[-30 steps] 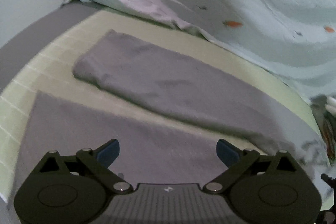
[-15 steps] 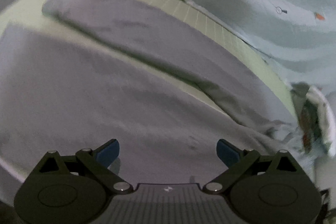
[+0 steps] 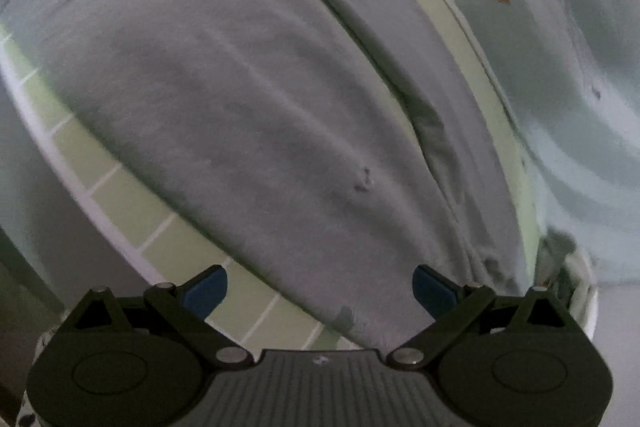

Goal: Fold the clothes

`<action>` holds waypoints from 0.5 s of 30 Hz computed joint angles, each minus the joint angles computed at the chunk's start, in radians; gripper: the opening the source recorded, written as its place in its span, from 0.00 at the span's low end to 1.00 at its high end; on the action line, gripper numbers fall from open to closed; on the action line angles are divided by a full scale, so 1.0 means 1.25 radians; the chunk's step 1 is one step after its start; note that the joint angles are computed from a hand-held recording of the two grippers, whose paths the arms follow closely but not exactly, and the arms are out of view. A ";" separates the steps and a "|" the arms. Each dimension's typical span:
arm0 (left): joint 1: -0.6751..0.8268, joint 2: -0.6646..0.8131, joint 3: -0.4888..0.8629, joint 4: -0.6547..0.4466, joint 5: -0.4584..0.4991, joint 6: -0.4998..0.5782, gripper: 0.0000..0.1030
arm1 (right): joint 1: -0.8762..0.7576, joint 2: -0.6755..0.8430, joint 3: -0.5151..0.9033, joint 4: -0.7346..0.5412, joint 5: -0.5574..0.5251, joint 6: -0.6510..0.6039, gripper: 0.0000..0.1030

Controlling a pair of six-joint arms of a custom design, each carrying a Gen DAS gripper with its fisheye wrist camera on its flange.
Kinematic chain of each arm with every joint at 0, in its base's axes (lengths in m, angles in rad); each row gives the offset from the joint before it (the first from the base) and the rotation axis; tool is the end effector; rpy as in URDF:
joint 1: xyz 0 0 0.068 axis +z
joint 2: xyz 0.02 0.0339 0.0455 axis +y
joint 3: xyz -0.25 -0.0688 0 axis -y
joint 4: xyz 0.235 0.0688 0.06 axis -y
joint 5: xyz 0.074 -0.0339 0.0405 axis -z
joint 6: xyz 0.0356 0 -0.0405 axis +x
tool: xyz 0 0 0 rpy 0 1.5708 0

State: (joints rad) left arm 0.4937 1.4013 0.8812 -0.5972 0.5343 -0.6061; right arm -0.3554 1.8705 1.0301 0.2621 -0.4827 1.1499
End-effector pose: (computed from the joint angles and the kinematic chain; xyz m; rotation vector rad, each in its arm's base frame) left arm 0.2353 0.1060 0.2011 -1.2302 2.3240 -0.7511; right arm 0.3654 -0.1180 0.1596 1.2999 1.8202 0.9677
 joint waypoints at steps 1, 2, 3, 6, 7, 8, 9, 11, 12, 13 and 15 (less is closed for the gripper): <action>0.015 -0.007 -0.009 0.007 0.001 -0.007 0.96 | -0.002 0.012 0.016 -0.002 0.001 -0.001 1.00; 0.030 -0.013 -0.017 0.013 0.000 -0.013 0.96 | 0.000 0.012 0.014 0.000 0.005 0.000 1.00; 0.047 -0.017 -0.022 0.017 0.000 -0.014 0.96 | 0.001 0.011 0.013 0.003 0.010 0.002 1.00; 0.110 -0.021 -0.037 0.030 0.015 -0.014 0.96 | 0.007 0.001 -0.005 0.018 0.026 0.006 1.00; 0.132 -0.018 -0.037 0.032 0.024 -0.012 0.96 | 0.013 -0.003 -0.013 0.026 0.038 0.005 1.00; 0.156 -0.011 -0.034 0.032 0.034 -0.006 0.96 | 0.019 -0.010 -0.021 0.030 0.050 0.009 1.00; 0.179 -0.004 -0.030 0.032 0.044 -0.001 0.96 | 0.025 -0.016 -0.029 0.034 0.063 0.013 1.00; 0.223 0.012 -0.018 0.027 0.063 0.013 0.96 | 0.038 -0.032 -0.054 0.050 0.086 0.039 1.00; 0.244 0.021 -0.010 0.021 0.071 0.027 0.96 | 0.045 -0.041 -0.069 0.059 0.097 0.051 1.00; 0.265 0.031 -0.001 0.015 0.079 0.040 0.96 | 0.054 -0.051 -0.082 0.065 0.110 0.061 1.00; 0.310 0.058 0.018 0.012 0.091 0.067 0.96 | 0.072 -0.068 -0.104 0.074 0.133 0.072 1.00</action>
